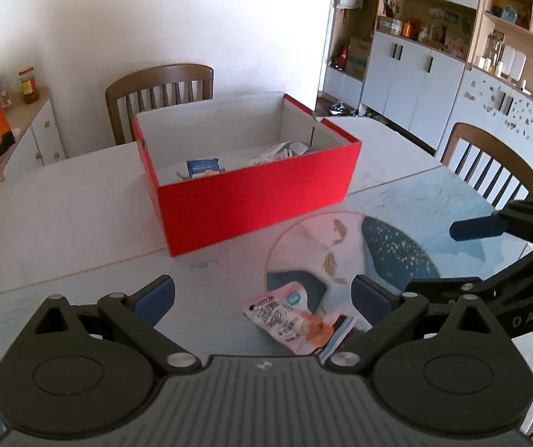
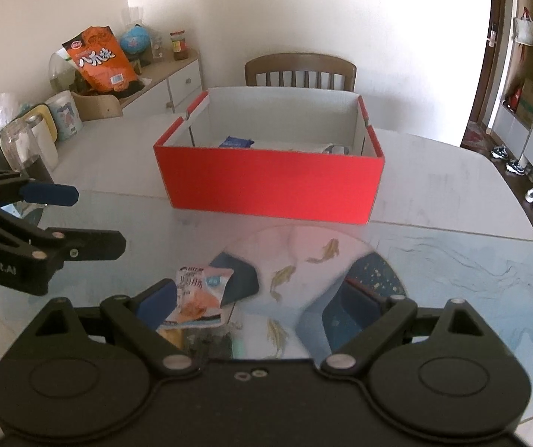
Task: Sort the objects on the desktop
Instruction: 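Withdraw both open tools from the box toward the pink-white snack bag, then grasp the yellow bun-shaped toy with the left tool while the right tool grasps the teal toothbrush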
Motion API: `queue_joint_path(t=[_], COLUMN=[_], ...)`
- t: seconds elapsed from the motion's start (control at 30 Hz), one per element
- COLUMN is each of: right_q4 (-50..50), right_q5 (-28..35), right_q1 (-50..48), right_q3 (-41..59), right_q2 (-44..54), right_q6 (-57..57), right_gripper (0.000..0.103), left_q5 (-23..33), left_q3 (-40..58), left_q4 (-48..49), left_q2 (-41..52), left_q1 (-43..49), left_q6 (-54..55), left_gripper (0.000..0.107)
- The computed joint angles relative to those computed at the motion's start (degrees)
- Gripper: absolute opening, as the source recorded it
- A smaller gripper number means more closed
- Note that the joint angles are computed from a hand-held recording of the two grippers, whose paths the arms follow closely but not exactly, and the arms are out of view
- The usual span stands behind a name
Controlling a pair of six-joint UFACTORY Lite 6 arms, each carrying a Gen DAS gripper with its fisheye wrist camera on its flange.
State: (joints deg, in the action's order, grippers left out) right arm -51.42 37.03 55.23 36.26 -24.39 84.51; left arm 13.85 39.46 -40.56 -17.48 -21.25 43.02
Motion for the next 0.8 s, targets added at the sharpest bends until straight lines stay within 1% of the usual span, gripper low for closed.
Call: queue_joint_path(t=[0.07,0.23,0.27,0.33,0.4,0.57,0.73,0.8], right_q4=[-1.2,-1.9,-2.0,-2.7,-2.3,-2.6,-3.1,-3.3], right_q5=[1.1,1.6,1.9,3.2,3.3,3.0,2.2,2.1], right_q1=[1.6,4.2,5.0,7.0,8.3,10.5,12.2,12.8], right_q3=[-0.6,-2.8,-3.2,-3.6,-4.2,-5.8,-7.7,-8.2], right_q2=[0.3,0.1,0.0,0.6,1.2,2.3,3.6,4.4], right_q6=[2.1,5.6,6.1,7.6,8.2,11.7,15.3,16.6], right_gripper=[0.095,0.094,0.093,0.089,0.088,0.086,0.082,0.080], left_q5=[0.7,1.1,0.8,-0.5,-0.3,-1.8,-4.1,-5.4], left_q3=[-1.2,-4.7,-5.4,-6.9,-8.2,-11.4,-12.9,-13.2], left_q4=[-4.9,-13.3,-13.6,-12.6,-15.4,-19.0,-22.3,-26.0], left_q2=[-0.2,-1.2,-1.3,-1.4,-1.6,-2.1,-0.4,0.7], left_q1=[0.8,1.5,1.2,0.1,0.1,-1.5,-3.6,-4.6], left_q6=[5.0,14.4,14.7,13.4,16.1,19.4,21.1,23.9], left_gripper=[0.101,0.101,0.101,0.101,0.101,0.101,0.101,0.101])
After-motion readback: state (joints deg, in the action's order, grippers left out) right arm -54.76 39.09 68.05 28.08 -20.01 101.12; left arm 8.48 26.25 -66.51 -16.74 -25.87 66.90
